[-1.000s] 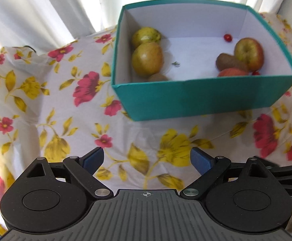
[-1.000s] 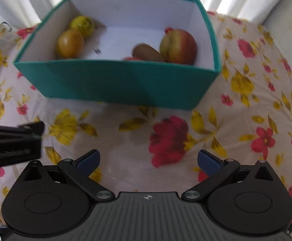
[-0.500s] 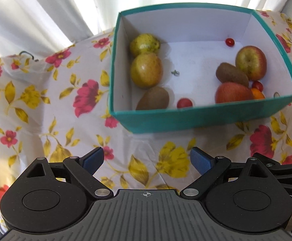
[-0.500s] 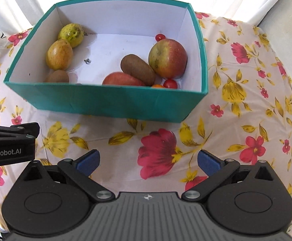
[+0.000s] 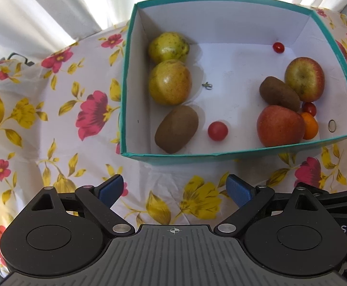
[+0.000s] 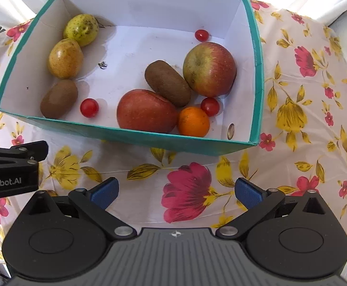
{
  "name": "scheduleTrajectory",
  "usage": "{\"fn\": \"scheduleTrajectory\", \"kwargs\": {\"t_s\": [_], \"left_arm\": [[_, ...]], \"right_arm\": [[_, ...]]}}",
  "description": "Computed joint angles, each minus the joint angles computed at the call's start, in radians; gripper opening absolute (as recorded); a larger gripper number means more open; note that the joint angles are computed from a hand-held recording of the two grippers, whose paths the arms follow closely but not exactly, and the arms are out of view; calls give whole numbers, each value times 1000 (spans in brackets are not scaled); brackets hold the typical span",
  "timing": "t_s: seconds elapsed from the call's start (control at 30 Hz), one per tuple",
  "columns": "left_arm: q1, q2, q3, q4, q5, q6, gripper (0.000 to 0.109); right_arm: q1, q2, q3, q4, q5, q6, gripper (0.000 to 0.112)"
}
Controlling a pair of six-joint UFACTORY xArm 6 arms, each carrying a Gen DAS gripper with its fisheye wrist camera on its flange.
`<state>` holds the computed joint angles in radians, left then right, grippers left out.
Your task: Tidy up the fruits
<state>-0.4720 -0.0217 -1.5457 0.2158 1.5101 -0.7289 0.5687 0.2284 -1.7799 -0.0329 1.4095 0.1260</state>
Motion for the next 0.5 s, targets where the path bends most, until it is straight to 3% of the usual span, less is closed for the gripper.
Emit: {"fn": "scheduleTrajectory", "kwargs": {"t_s": [0.5], "left_arm": [[9, -20, 31, -13, -5, 2, 96]], "right_arm": [[3, 16, -20, -25, -6, 2, 103]]}}
